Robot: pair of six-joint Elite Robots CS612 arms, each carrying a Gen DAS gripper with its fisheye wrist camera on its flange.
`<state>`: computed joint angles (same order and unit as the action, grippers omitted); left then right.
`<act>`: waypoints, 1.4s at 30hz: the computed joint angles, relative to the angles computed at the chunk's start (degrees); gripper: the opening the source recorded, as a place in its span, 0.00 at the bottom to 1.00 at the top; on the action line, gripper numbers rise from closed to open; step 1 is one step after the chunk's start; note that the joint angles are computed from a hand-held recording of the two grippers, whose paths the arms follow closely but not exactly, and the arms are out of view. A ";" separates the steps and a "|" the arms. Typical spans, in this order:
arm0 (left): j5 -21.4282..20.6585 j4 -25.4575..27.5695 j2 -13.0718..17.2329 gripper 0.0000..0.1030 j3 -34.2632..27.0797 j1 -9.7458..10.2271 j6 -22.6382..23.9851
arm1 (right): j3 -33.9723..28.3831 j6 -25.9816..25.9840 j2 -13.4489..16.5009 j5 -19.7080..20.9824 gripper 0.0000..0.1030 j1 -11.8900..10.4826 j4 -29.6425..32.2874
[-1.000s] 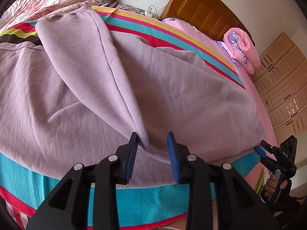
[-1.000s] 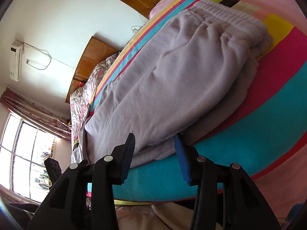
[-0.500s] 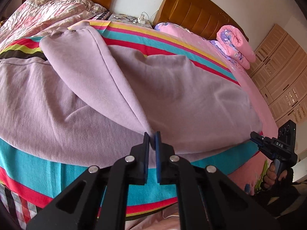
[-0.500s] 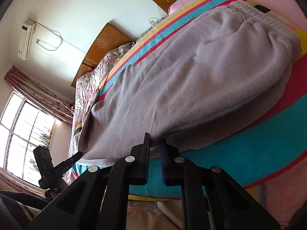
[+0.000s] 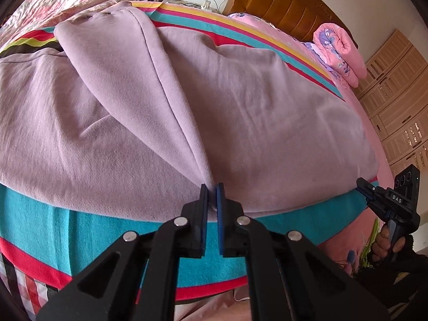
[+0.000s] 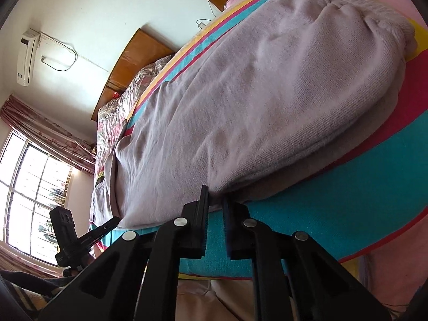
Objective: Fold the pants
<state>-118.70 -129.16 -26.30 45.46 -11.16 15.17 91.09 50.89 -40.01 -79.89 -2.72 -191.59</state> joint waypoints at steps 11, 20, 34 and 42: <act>-1.10 -10.76 -2.13 0.48 2.40 0.50 -4.38 | 9.60 7.16 -5.75 -19.85 0.27 -0.79 -4.25; -6.84 -0.41 -0.16 0.61 -1.90 -2.39 6.62 | 11.04 10.70 -4.86 -20.64 0.27 -3.97 -8.54; -2.40 8.56 2.46 0.76 -6.04 -4.17 14.13 | 8.85 7.14 -5.88 -25.73 0.47 -2.97 1.53; -2.37 10.85 6.57 0.83 -18.46 -5.85 12.02 | -2.14 -17.90 -4.55 -28.93 0.72 -0.53 6.36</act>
